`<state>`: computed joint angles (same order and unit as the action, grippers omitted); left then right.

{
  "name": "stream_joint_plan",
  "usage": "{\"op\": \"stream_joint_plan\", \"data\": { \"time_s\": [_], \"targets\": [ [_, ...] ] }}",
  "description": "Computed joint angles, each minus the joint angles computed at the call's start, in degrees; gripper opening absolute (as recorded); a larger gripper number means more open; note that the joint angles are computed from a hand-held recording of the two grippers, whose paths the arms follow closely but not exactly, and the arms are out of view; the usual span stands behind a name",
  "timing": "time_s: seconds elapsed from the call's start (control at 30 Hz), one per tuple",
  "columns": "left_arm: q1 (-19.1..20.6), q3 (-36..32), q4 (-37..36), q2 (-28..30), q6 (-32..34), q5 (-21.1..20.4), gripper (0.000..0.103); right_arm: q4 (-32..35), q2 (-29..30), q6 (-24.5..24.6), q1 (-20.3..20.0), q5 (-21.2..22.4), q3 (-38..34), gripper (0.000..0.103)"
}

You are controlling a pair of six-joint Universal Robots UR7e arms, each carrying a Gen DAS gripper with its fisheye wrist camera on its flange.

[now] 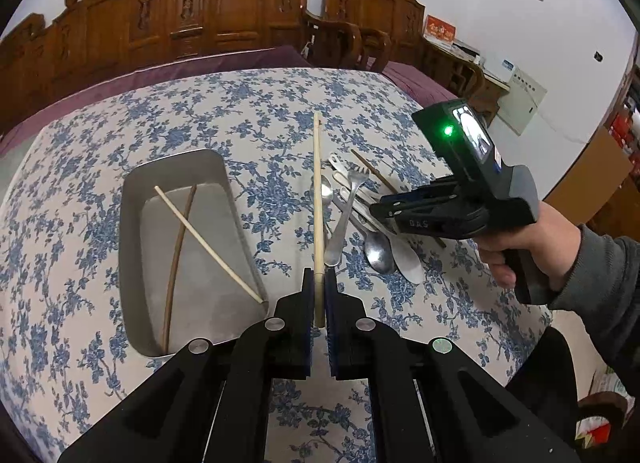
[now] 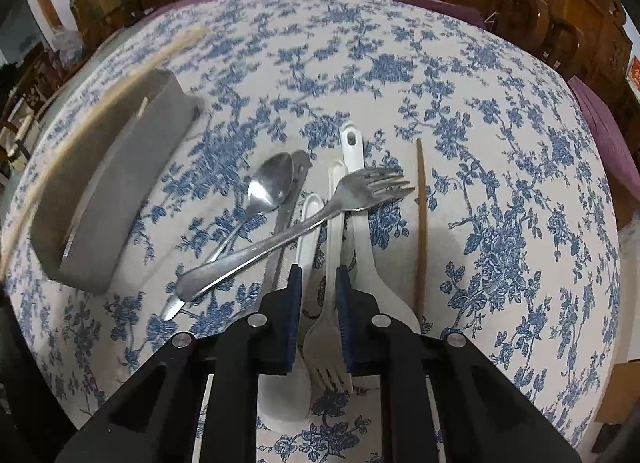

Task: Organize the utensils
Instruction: 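Carry the chopstick toward the tray with the left tool while the right grasps a white plastic fork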

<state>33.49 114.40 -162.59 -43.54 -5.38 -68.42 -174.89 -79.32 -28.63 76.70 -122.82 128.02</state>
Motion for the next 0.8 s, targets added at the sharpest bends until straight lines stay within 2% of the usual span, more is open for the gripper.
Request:
{"op": "stream_joint_plan", "data": {
  "time_s": [0.13,0.43,0.6,0.73,0.8],
  "targets": [
    [0.1,0.5,-0.2,-0.7,-0.1,0.5,0.004,3.3,0.1,2.2,-0.5,-0.2,-0.9,0.008],
    [0.0,1.7,-0.4,-1.8,-0.6,1.0,0.004,3.9,1.8,3.8,0.2,-2.4,-2.2,0.007],
    [0.2,1.8,-0.8,-2.2,-0.7,1.5,0.004,0.8,-0.7,4.9,0.9,-0.7,-1.4,0.007],
    [0.2,1.8,-1.4,-2.4,-0.8,1.8,0.004,-1.1,-0.8,5.1,2.7,-3.6,-1.9,0.007],
    [0.3,1.8,-1.6,-2.6,-1.0,2.0,0.004,0.9,-1.1,7.0,3.1,-4.6,-2.6,0.007]
  ]
}}
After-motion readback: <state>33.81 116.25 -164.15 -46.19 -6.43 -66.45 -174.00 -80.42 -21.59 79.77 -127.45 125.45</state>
